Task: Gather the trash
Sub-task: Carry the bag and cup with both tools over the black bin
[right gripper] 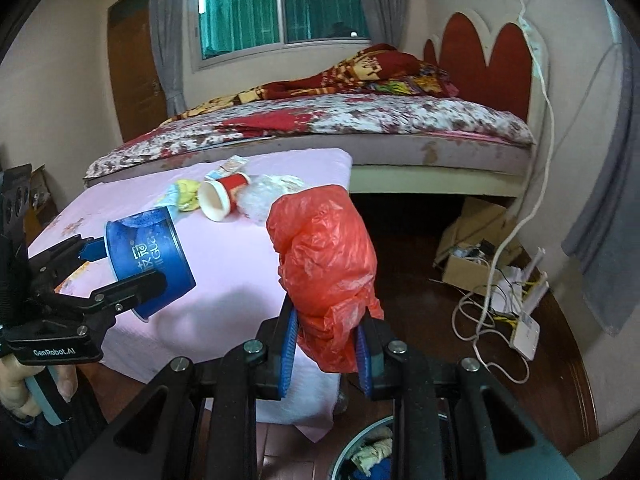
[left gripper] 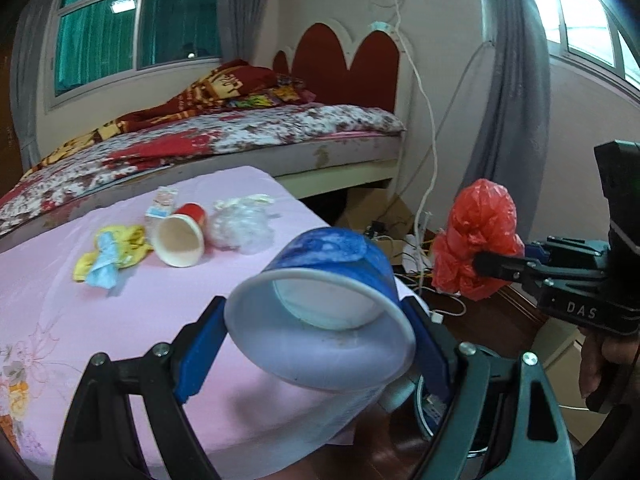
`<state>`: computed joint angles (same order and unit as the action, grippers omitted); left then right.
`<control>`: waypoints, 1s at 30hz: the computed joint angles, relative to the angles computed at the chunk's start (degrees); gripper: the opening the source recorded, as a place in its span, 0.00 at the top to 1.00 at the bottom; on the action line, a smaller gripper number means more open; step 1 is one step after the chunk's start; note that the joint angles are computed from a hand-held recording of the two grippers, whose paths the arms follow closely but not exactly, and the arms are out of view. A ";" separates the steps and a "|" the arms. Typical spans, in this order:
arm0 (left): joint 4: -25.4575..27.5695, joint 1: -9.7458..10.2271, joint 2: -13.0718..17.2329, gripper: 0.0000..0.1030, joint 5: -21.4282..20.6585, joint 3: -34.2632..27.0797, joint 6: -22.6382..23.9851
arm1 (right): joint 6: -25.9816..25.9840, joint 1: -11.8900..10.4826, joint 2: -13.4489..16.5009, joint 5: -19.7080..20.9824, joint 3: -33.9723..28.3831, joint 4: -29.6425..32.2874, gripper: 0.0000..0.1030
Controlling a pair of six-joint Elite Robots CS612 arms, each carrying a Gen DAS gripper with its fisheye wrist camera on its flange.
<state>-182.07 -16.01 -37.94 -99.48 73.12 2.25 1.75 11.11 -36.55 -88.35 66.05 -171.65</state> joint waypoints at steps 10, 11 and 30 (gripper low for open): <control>1.45 -2.13 -0.12 0.17 -2.71 0.43 2.46 | 1.80 -1.33 -2.77 -2.53 6.19 -1.43 0.73; 1.61 -2.38 -0.14 0.17 -2.97 0.49 2.76 | 2.00 -1.44 -2.92 -2.69 6.54 -1.43 0.73; 6.05 -5.43 0.29 0.17 -6.95 1.38 6.49 | 5.30 -4.17 -5.87 -5.15 15.19 -0.17 0.73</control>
